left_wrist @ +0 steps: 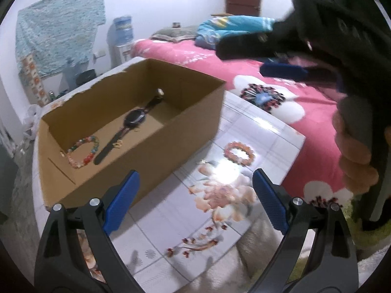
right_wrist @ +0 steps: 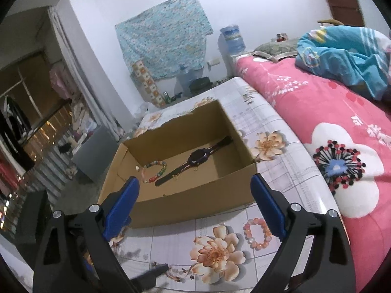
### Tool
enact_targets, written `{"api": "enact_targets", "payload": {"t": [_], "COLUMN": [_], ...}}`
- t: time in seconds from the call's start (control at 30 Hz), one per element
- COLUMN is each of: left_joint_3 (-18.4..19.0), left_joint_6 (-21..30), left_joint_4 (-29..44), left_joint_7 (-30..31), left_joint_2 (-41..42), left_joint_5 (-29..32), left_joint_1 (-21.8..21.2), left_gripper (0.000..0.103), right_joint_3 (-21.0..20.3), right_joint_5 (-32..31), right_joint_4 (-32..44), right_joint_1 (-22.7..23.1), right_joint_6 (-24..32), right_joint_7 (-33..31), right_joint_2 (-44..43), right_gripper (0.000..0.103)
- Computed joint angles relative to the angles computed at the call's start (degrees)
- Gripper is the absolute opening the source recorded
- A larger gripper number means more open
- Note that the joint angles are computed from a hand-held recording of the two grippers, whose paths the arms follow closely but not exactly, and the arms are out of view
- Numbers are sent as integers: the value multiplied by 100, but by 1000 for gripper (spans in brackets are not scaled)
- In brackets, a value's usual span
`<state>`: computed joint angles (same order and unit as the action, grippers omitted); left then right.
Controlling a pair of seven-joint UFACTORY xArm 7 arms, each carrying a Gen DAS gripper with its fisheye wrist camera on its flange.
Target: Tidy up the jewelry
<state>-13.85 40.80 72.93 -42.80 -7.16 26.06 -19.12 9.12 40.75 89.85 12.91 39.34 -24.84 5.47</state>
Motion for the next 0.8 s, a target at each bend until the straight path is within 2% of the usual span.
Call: {"api": "enact_targets", "payload": {"t": [0.23,0.47,0.8], "left_joint_3": [-47,-27,21], "left_joint_6": [-85,1,445], "left_joint_4": [-52,-67,108], "left_joint_7": [278,591,381], "left_joint_2": [97,196,416], "left_joint_5": [-142,-404,-310], "left_joint_1": [-138,-279,-364], "left_gripper": [90,90,90], "right_joint_3": [-105,-184,-255], "right_joint_5": [-35,-446,-841], "right_joint_4": [-354,-593,-919], "right_joint_1": [-46,-78,-139], "right_joint_6": [-242,-235,-152], "right_joint_7": [106,533,678], "right_joint_2": [-231,-261,-349], "right_gripper": [90,90,90]}}
